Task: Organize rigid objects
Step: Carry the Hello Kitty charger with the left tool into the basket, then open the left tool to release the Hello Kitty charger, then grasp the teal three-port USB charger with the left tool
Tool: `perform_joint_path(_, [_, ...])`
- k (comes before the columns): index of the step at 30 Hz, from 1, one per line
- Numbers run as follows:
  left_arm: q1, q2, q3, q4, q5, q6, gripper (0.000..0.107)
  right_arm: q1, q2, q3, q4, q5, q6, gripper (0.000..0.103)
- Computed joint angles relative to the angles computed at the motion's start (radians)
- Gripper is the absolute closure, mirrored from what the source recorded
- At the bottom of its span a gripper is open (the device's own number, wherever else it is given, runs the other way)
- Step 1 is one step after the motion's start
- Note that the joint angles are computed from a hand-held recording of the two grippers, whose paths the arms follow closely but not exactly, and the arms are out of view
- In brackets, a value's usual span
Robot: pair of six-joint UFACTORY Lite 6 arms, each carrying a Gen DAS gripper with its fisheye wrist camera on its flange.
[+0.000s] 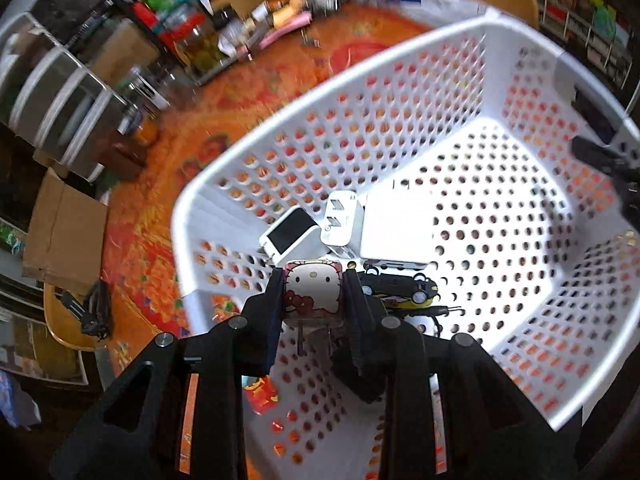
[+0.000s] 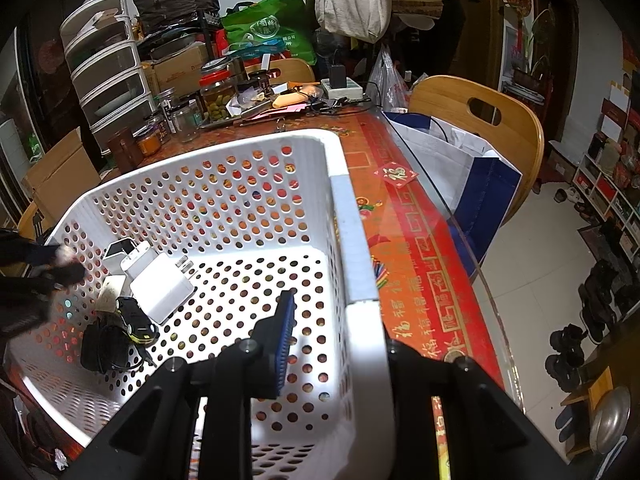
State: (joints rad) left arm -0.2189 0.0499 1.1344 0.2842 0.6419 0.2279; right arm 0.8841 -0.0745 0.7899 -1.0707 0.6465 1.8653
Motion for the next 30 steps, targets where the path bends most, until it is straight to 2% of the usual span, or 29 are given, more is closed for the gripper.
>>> perform_joint_path(4, [-0.038,0.114,0.05,0.135,0.017,-0.131,0.081,-0.004,-0.004,-0.007,-0.012,-0.008,0.008,0.078])
perform_joint_path(11, [-0.053,0.199,0.091,0.196,0.024,-0.173,0.08,-0.011,-0.009,-0.016,-0.024,-0.021,0.014,0.076])
perform_joint_path(14, [-0.022,0.178,0.093,0.128,0.004,-0.115,0.079,-0.011,-0.008,-0.015,-0.023,-0.02,0.013,0.076])
perform_joint_path(15, [0.003,0.148,0.089,0.066,-0.006,-0.05,0.078,-0.012,-0.007,-0.014,-0.022,-0.021,0.011,0.076])
perform_joint_path(16, [0.036,0.125,0.097,-0.014,-0.01,0.043,0.071,-0.011,-0.008,-0.014,-0.021,-0.02,0.01,0.076])
perform_joint_path(17, [0.083,0.069,0.077,-0.111,-0.033,0.148,0.056,-0.012,-0.009,-0.017,-0.021,-0.022,0.01,0.076])
perform_joint_path(19, [0.186,-0.032,0.038,-0.32,-0.055,0.357,0.042,-0.016,-0.009,-0.02,-0.025,-0.028,0.011,0.076])
perform_joint_path(20, [0.267,-0.095,-0.001,-0.425,-0.083,0.462,0.023,-0.013,-0.009,-0.02,-0.026,-0.027,0.014,0.076])
perform_joint_path(22, [0.475,-0.175,-0.05,-0.634,-0.153,0.663,0.004,-0.011,-0.009,-0.021,-0.026,-0.024,0.018,0.076])
perform_joint_path(23, [0.567,-0.173,-0.039,-0.739,-0.127,0.762,0.004,-0.01,-0.007,-0.02,-0.026,-0.023,0.017,0.076])
perform_joint_path(24, [0.671,-0.144,-0.005,-0.843,-0.06,0.867,0.004,-0.01,-0.006,-0.019,-0.024,-0.022,0.016,0.076])
perform_joint_path(26, [0.874,-0.009,0.072,-1.052,0.074,1.076,0.004,-0.007,-0.005,-0.017,-0.023,-0.018,0.017,0.076])
perform_joint_path(27, [0.931,0.058,0.097,-1.116,0.096,1.15,0.004,-0.005,-0.006,-0.018,-0.027,-0.017,0.022,0.076])
perform_joint_path(30, [0.957,0.185,0.1,-1.111,0.012,1.213,0.004,-0.003,-0.006,-0.018,-0.027,-0.013,0.026,0.076])
